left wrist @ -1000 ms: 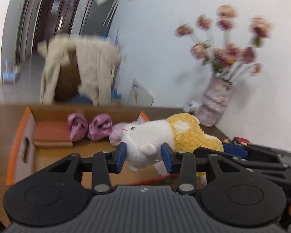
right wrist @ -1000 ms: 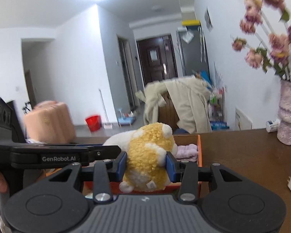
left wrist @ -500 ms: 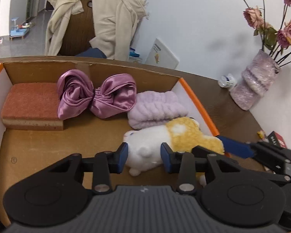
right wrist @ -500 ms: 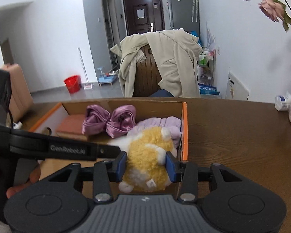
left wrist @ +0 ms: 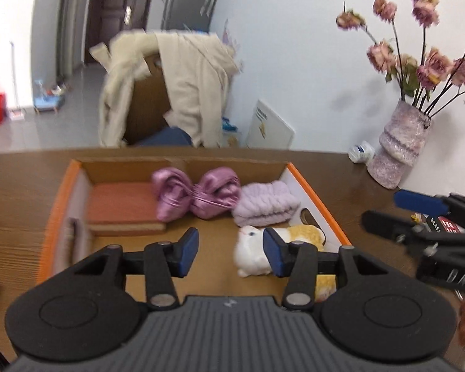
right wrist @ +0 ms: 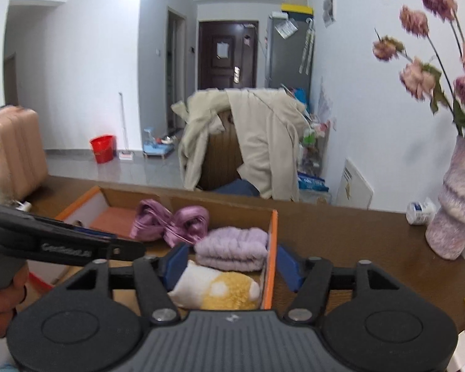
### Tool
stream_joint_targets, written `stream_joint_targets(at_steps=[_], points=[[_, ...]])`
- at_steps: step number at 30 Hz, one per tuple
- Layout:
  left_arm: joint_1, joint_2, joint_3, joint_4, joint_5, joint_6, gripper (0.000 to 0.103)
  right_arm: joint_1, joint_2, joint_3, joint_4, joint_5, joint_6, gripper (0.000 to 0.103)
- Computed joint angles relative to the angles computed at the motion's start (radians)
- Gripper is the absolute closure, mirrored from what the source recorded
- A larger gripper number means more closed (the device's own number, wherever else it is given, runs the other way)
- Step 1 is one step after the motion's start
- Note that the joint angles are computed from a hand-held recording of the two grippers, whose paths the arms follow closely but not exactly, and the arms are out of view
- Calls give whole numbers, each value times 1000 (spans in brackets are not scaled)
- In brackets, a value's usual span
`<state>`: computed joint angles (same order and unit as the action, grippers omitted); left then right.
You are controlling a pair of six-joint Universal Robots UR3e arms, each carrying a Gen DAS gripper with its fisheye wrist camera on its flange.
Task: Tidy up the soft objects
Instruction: 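Open both grippers and lift them out of the red box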
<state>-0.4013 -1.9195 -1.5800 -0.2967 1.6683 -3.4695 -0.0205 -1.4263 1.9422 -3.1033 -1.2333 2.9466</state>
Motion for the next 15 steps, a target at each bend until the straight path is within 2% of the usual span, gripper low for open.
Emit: stream_joint_targets(at_steps=[4, 6, 11, 15], points=[[-42, 215, -175, 32, 99, 11, 45, -16, -173, 78, 35, 16, 10, 32], [-89, 305, -244, 57, 172, 26, 32, -34, -286, 126, 66, 43, 15, 28], [-260, 461, -356, 50, 399, 20, 27, -44, -539, 235, 133, 57, 10, 18], [-443, 539, -464, 88, 598, -39, 20, -73, -783, 366, 191, 86, 11, 16]])
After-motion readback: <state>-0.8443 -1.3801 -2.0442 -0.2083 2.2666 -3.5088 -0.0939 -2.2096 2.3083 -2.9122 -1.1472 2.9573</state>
